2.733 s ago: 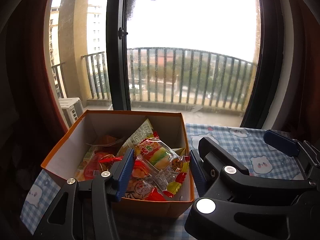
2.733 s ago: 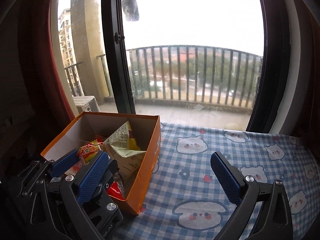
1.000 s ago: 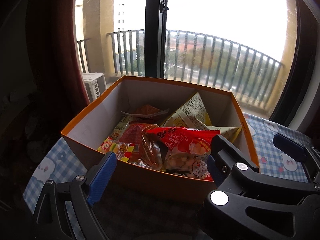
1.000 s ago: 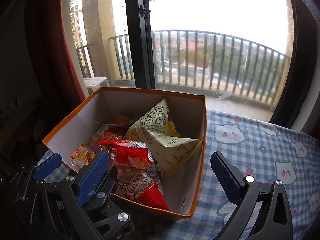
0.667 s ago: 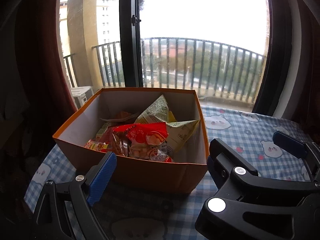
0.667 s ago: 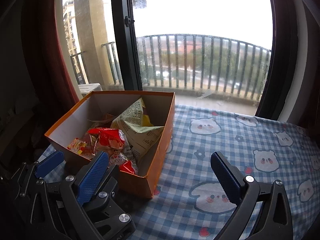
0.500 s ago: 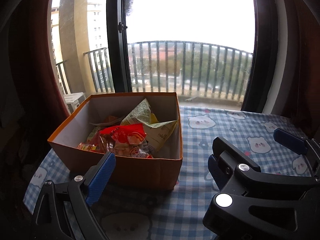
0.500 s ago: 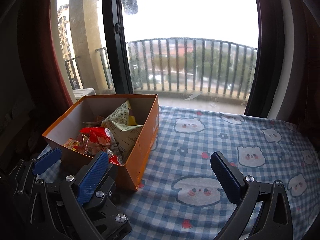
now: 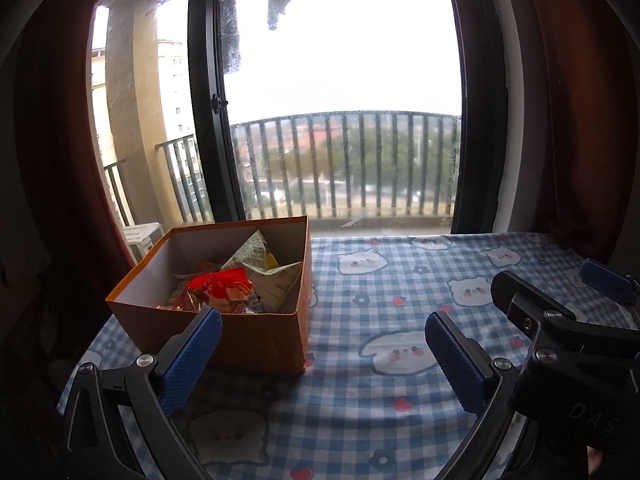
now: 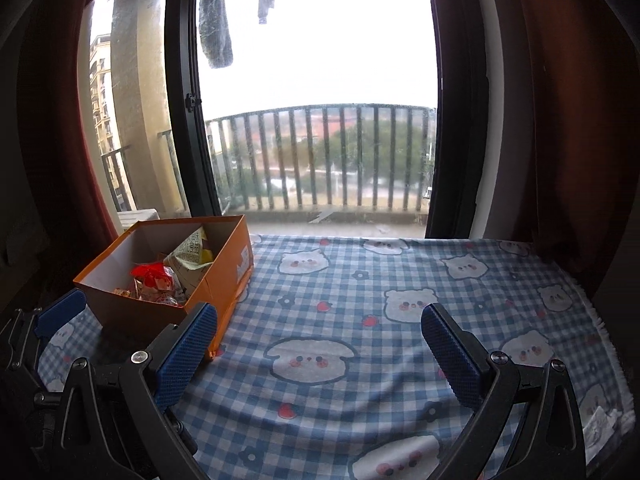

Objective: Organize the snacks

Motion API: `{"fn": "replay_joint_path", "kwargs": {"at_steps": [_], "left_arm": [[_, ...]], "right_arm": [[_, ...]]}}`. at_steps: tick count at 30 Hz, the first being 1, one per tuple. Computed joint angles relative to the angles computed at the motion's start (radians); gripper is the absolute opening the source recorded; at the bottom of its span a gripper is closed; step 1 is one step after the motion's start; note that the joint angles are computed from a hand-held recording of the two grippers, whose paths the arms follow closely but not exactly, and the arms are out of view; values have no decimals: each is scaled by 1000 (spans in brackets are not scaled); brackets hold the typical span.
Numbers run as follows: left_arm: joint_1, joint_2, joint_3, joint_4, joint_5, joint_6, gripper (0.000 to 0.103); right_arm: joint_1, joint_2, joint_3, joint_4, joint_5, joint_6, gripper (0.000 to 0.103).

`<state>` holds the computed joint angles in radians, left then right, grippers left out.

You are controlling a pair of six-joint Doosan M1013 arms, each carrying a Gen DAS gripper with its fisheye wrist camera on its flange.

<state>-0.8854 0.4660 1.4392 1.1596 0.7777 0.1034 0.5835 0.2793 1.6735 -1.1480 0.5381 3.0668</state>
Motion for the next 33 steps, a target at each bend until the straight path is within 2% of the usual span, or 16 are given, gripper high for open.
{"fn": "replay_joint_path", "kwargs": {"at_steps": [11,15,26,33], "left_arm": [[-8,-23,29,22,-12,-32,103],[-9,-31,40,36,-8,-60,103],[-16,-44,51,60,-8,-88,103],[-23,-47,57,74,29,-120,103]], "right_arm": [[22,-39,61,-121,53,193,103],[32,-43,64,-156,78,221,103],[37,-54,72,-201,67,249,103],[33,-54,72,-203,41,236,103]]}}
